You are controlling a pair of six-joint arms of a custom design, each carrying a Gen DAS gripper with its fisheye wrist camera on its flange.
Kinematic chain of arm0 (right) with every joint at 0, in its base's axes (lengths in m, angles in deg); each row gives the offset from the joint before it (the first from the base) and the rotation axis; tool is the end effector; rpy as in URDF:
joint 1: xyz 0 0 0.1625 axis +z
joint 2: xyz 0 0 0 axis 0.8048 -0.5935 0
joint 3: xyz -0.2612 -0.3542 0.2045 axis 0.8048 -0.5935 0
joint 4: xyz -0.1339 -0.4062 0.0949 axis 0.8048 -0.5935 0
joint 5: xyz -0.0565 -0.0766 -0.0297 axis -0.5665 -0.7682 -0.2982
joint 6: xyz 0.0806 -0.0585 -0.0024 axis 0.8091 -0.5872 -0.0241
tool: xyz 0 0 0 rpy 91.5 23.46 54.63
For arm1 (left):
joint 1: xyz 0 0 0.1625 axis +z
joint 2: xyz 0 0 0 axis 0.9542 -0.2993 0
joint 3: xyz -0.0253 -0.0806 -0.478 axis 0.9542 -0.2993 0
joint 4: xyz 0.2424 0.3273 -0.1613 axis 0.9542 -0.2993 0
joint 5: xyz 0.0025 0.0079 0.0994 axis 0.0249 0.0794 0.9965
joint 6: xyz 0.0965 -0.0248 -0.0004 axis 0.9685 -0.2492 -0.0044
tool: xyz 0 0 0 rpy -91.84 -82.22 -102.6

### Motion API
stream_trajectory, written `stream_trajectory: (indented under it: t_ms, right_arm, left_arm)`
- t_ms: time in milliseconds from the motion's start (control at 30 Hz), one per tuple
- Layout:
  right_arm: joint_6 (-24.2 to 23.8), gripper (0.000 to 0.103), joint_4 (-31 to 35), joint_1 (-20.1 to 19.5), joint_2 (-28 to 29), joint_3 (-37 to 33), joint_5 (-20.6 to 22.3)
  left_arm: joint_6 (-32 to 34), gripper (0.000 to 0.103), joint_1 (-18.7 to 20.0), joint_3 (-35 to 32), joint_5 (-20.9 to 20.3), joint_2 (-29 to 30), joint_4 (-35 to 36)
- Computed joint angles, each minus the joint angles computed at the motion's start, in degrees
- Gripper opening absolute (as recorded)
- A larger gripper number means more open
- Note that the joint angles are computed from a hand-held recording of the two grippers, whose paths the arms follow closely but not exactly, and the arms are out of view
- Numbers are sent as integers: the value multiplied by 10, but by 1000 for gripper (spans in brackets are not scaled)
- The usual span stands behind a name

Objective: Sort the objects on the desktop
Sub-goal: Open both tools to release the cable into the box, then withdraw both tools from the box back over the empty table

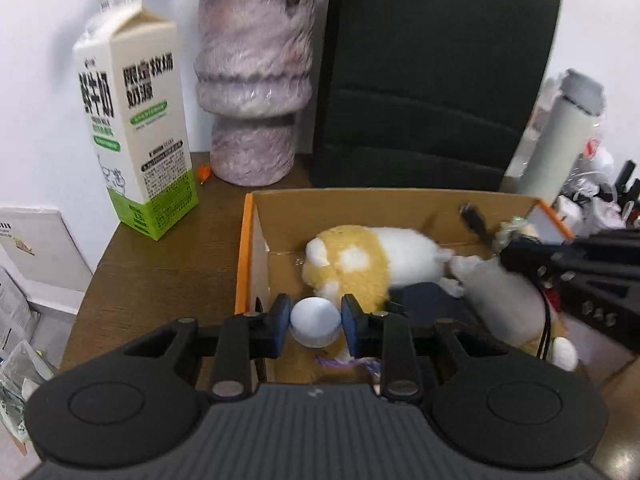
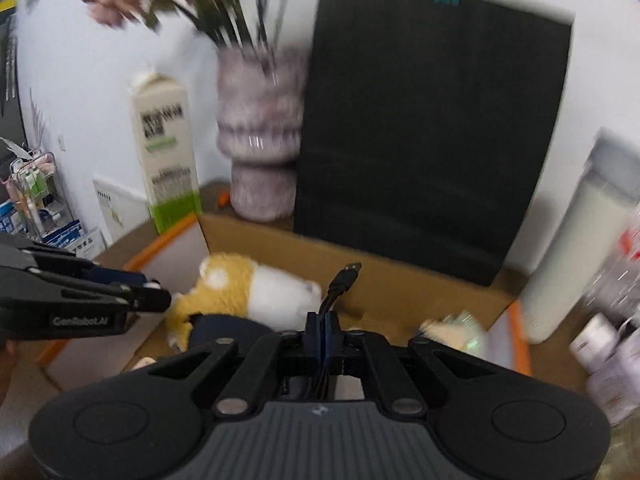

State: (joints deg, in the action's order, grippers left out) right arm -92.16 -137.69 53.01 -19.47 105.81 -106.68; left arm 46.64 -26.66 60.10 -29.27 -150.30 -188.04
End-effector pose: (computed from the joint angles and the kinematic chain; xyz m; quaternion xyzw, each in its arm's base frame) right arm 0.2704 -0.5486 0.0798 0.4292 -0.8425 0.2467 0.2126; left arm -0.1414 -0.4662 0.2148 0.0380 0.8451 -0.3953 0.3579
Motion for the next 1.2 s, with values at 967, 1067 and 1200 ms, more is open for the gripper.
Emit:
stream_trajectory:
  t_ms: [967, 1067, 1200]
  right_arm:
    - [103, 84, 43, 29, -92, 41, -159]
    - [102, 84, 24, 30, -113, 76, -152]
    - [99, 87, -30, 23, -148, 141, -111]
  left_arm:
    - [-490, 103, -99, -65, -31, -102, 544]
    - [-569, 103, -121, -65, -48, -110, 623]
    - [-646, 103, -188, -40, -46, -112, 706]
